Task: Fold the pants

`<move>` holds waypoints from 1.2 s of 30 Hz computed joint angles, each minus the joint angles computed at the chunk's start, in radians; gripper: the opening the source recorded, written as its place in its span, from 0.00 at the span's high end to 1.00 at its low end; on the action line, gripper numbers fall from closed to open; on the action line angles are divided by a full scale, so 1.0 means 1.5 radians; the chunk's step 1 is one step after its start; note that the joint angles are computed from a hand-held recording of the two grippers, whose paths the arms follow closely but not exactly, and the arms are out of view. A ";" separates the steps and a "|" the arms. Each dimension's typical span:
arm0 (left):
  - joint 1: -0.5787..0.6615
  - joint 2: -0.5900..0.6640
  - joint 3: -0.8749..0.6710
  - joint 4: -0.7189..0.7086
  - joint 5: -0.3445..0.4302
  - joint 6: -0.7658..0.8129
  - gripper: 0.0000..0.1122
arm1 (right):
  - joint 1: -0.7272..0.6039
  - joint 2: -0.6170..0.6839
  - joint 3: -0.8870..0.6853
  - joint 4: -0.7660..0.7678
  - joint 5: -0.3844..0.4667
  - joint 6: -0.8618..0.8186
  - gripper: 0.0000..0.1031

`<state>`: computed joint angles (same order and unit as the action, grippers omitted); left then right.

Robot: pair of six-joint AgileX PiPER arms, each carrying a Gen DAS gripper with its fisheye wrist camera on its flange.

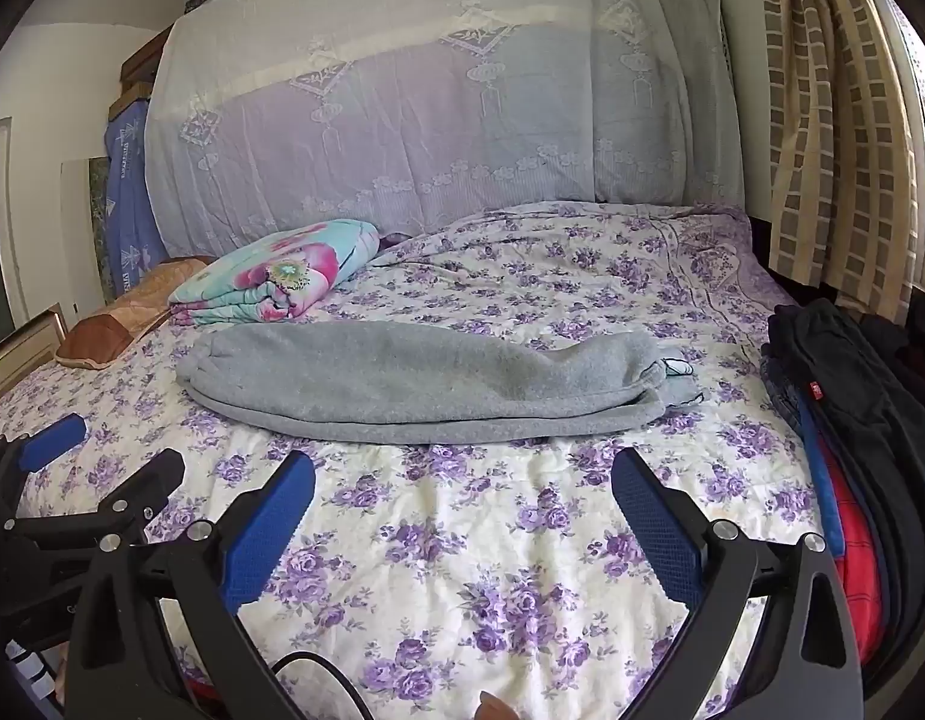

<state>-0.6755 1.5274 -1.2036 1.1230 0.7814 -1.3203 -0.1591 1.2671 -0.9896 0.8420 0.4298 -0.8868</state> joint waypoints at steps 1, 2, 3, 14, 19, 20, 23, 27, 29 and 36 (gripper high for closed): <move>0.000 0.000 0.000 0.000 0.000 0.000 0.12 | -0.001 0.000 0.000 0.001 0.001 -0.001 0.04; 0.000 0.000 0.000 0.001 0.000 0.000 0.12 | -0.002 -0.001 -0.001 0.001 0.001 -0.001 0.04; 0.000 0.000 0.000 -0.001 0.000 0.001 0.12 | -0.003 0.002 -0.002 0.003 0.005 -0.003 0.04; -0.001 -0.001 0.000 -0.002 0.002 0.003 0.12 | -0.012 0.006 -0.008 0.012 0.012 -0.014 0.04; -0.001 -0.010 0.020 0.007 -0.003 -0.011 0.12 | -0.014 0.009 -0.011 0.011 0.015 -0.015 0.04; -0.001 -0.010 0.020 0.007 -0.004 -0.012 0.12 | -0.015 0.008 -0.011 0.013 0.016 -0.017 0.04; 0.005 -0.008 0.018 0.003 -0.008 -0.006 0.12 | -0.017 0.009 -0.013 0.015 0.018 -0.020 0.04; 0.004 -0.004 0.017 0.007 -0.007 -0.012 0.12 | -0.014 0.009 -0.013 0.009 0.016 -0.013 0.04; 0.005 -0.005 0.022 0.010 -0.009 -0.017 0.12 | 0.004 0.001 -0.002 -0.009 0.002 0.011 0.04; 0.010 -0.007 0.023 0.005 -0.015 -0.012 0.12 | 0.007 0.002 0.001 -0.010 -0.001 0.011 0.04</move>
